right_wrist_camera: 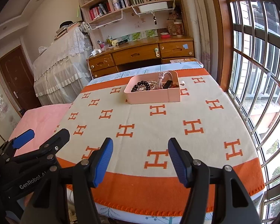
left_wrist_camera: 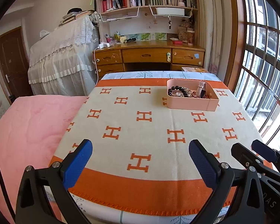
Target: Organize jewelry
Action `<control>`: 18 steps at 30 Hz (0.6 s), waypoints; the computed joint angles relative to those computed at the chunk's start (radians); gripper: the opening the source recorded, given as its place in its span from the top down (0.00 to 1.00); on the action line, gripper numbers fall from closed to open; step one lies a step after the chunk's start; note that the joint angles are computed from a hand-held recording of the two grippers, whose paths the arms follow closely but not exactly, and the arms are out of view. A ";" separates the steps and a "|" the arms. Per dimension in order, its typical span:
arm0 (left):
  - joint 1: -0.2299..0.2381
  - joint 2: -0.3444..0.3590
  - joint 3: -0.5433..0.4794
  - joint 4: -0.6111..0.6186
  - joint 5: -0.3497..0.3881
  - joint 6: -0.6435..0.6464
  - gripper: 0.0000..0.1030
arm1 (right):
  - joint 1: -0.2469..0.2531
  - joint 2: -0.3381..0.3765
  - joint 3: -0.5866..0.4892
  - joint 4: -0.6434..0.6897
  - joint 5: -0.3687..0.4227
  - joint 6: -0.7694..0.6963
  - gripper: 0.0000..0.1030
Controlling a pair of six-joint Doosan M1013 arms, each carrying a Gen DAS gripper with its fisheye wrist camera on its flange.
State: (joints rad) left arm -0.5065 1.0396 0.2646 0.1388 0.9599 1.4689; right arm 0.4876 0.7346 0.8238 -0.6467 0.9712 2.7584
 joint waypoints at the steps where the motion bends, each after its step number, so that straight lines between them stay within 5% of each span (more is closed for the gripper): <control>1: 0.000 -0.004 0.009 -0.001 -0.007 0.000 0.01 | 0.001 0.000 0.000 -0.006 0.001 0.004 0.40; 18: 0.000 0.018 -0.035 -0.025 0.018 0.009 0.01 | 0.005 0.003 -0.007 -0.026 0.013 0.015 0.40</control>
State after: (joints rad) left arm -0.5061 1.0580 0.2299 0.1134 0.9781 1.4782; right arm 0.4922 0.7379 0.8169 -0.6727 0.9844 2.7738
